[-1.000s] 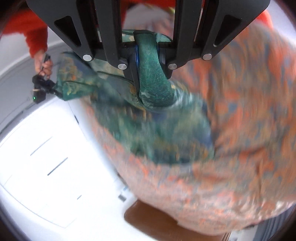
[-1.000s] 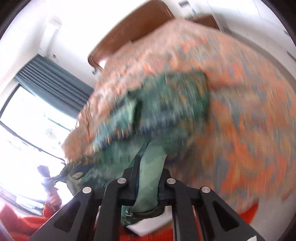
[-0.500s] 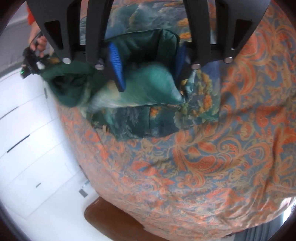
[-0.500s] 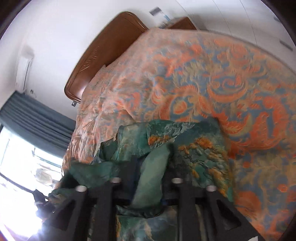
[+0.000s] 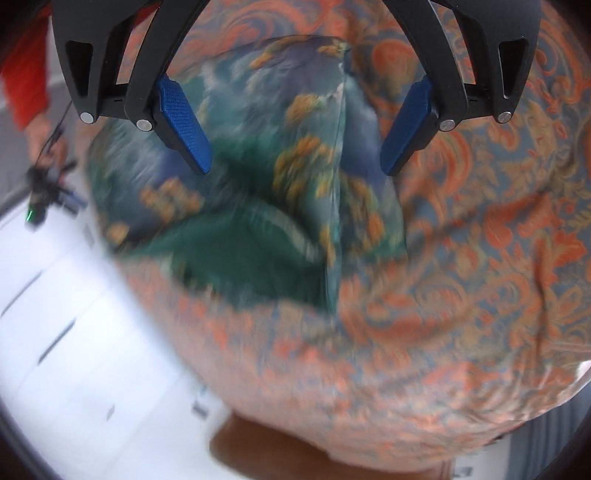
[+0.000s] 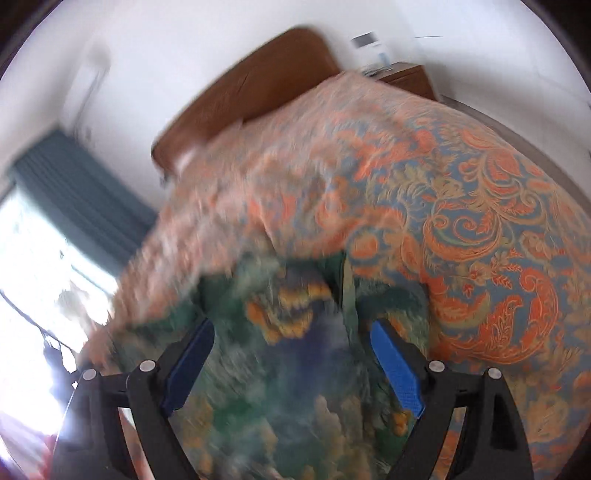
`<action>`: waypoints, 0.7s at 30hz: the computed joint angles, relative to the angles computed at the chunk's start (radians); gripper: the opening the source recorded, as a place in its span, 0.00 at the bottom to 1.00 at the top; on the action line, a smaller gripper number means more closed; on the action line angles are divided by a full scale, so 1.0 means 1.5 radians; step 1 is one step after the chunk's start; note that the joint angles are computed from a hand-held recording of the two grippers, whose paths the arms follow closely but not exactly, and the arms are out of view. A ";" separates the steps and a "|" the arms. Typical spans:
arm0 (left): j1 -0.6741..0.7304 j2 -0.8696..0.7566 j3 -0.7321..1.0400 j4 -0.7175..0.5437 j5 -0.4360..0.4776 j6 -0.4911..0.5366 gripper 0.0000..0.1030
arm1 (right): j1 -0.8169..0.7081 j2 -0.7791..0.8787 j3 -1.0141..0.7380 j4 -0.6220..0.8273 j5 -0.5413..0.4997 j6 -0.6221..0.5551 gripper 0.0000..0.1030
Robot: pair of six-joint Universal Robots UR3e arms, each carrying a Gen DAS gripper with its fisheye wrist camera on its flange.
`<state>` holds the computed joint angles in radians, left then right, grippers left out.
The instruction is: Fold large clothes
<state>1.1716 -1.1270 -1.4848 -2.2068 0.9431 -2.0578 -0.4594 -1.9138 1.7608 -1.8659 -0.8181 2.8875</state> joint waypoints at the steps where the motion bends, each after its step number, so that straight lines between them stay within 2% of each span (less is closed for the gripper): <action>1: -0.035 0.014 -0.044 0.071 0.010 -0.044 0.89 | 0.043 0.023 -0.012 -0.018 -0.052 0.000 0.86; 3: -0.100 0.024 -0.103 0.193 0.023 -0.131 0.83 | 0.137 0.079 -0.029 -0.093 -0.167 0.052 0.86; 4: -0.139 0.017 -0.124 0.257 0.029 -0.184 0.76 | 0.169 0.098 -0.034 -0.115 -0.207 0.076 0.86; 6: -0.185 0.001 -0.134 0.329 0.037 -0.251 0.63 | 0.234 0.149 -0.048 -0.176 -0.285 0.138 0.85; 7: -0.205 -0.007 -0.137 0.362 0.049 -0.285 0.53 | 0.245 0.147 -0.039 -0.183 -0.307 0.149 0.75; 8: -0.229 -0.017 -0.142 0.403 0.070 -0.321 0.26 | 0.260 0.156 -0.036 -0.201 -0.327 0.161 0.64; 9: -0.254 -0.031 -0.141 0.436 0.102 -0.353 0.12 | 0.282 0.167 -0.040 -0.215 -0.360 0.175 0.34; 10: -0.262 -0.038 -0.136 0.445 0.118 -0.368 0.09 | 0.307 0.176 -0.049 -0.221 -0.410 0.190 0.16; 13: -0.203 -0.006 -0.119 0.402 0.076 -0.354 0.07 | 0.344 0.160 -0.051 -0.232 -0.491 0.204 0.12; 17: -0.127 0.020 -0.077 0.368 -0.019 -0.345 0.07 | 0.341 0.110 -0.058 -0.264 -0.511 0.202 0.11; 18: -0.134 0.024 -0.083 0.405 -0.023 -0.370 0.07 | 0.337 0.104 -0.067 -0.283 -0.510 0.198 0.11; 19: -0.158 0.027 -0.101 0.480 -0.013 -0.413 0.07 | 0.341 0.111 -0.078 -0.302 -0.510 0.200 0.11; 21: -0.199 0.023 -0.139 0.600 0.011 -0.479 0.07 | 0.364 0.135 -0.105 -0.350 -0.544 0.204 0.11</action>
